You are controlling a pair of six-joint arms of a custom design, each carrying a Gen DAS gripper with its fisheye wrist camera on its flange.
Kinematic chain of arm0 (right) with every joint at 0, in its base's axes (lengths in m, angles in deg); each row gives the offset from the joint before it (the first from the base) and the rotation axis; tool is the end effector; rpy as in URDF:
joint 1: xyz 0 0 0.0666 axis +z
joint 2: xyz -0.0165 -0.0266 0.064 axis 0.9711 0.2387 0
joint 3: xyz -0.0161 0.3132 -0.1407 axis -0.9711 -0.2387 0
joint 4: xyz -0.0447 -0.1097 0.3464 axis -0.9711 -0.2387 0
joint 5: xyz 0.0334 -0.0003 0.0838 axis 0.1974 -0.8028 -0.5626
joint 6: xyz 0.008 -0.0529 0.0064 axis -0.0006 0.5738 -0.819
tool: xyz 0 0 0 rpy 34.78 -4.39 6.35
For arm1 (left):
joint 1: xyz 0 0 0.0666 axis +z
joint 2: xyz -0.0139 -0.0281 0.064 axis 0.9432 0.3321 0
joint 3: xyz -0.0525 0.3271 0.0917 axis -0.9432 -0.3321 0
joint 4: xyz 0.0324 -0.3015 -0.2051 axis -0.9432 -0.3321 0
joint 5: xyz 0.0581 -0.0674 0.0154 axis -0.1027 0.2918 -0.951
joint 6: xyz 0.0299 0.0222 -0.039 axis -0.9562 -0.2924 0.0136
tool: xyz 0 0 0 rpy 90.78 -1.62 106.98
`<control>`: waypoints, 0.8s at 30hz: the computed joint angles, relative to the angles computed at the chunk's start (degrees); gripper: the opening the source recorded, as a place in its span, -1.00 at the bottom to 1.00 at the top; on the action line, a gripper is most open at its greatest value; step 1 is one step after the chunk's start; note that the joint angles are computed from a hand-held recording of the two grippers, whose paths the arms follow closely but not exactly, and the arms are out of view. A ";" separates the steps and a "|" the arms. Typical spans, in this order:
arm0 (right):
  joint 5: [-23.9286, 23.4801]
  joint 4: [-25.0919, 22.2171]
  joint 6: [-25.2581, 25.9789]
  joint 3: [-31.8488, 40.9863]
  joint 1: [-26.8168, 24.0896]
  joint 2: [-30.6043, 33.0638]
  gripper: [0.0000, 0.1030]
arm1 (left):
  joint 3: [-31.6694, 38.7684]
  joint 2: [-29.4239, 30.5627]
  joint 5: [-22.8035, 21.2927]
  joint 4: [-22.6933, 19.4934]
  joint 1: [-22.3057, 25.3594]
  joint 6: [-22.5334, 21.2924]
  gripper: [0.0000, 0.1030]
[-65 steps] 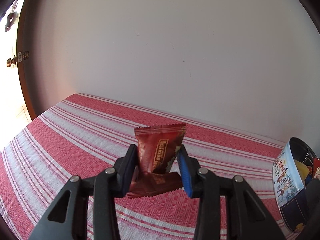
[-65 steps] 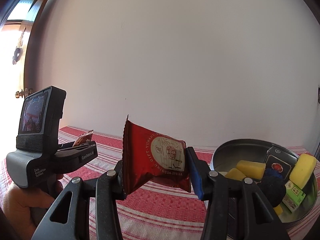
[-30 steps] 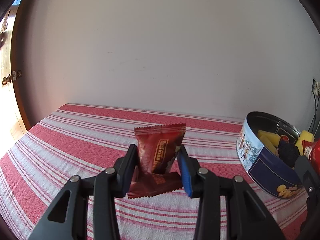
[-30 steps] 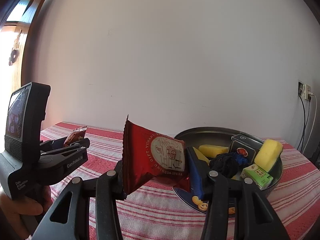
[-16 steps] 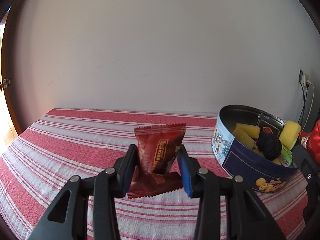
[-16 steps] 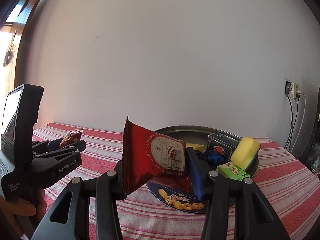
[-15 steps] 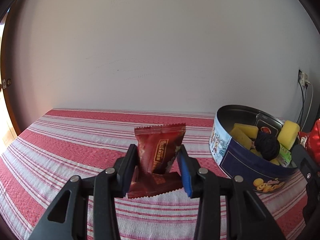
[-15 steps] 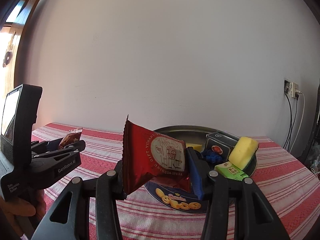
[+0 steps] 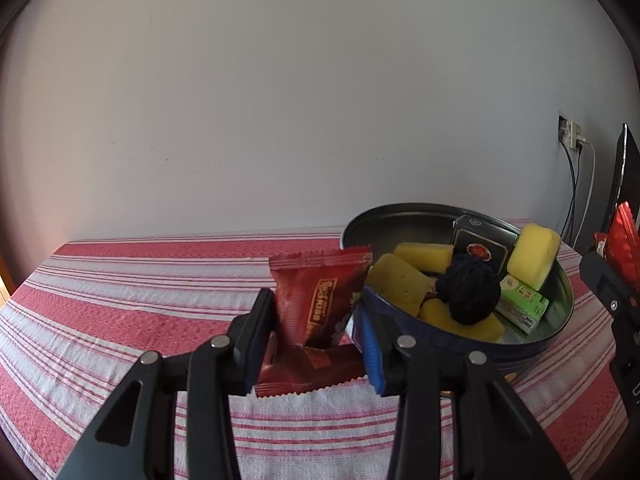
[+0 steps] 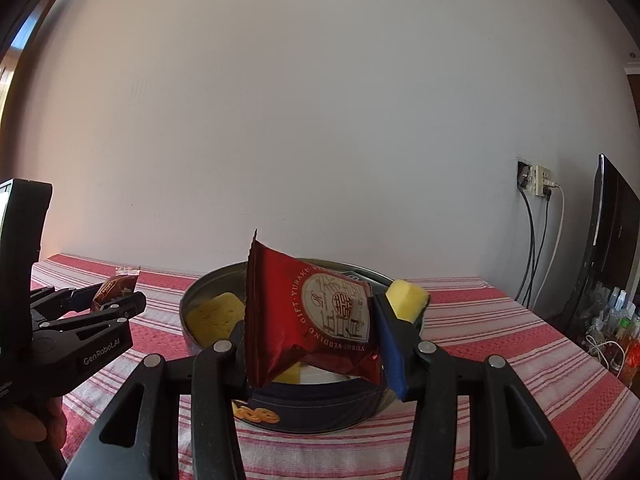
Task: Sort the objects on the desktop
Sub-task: 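Carry both red snack packs over the blue tin with both tools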
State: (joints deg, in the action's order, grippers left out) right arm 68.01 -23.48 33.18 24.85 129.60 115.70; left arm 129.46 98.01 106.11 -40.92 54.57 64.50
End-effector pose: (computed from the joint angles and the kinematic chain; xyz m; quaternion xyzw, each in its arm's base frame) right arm 0.2764 0.3136 0.2976 0.1648 0.7597 -0.1825 0.6020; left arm 0.5853 -0.1806 0.3697 0.2656 0.8051 -0.1690 0.5027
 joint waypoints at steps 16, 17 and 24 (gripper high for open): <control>2.37 -9.59 -7.05 -3.57 -5.50 -4.46 -0.02 | 1.99 1.20 0.58 0.07 -6.09 1.27 -0.22; 2.65 -8.48 -5.47 -3.79 -6.01 -4.64 -0.02 | 2.43 1.54 0.23 -0.02 -6.66 1.52 -0.22; 0.41 0.73 3.41 -5.90 -9.97 -6.68 -0.02 | 4.75 3.10 -1.07 -0.65 -8.64 2.35 -0.22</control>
State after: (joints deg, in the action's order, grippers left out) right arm 68.43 -22.74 36.58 18.96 119.63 109.02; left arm 134.20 101.11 105.04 -41.57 45.93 66.85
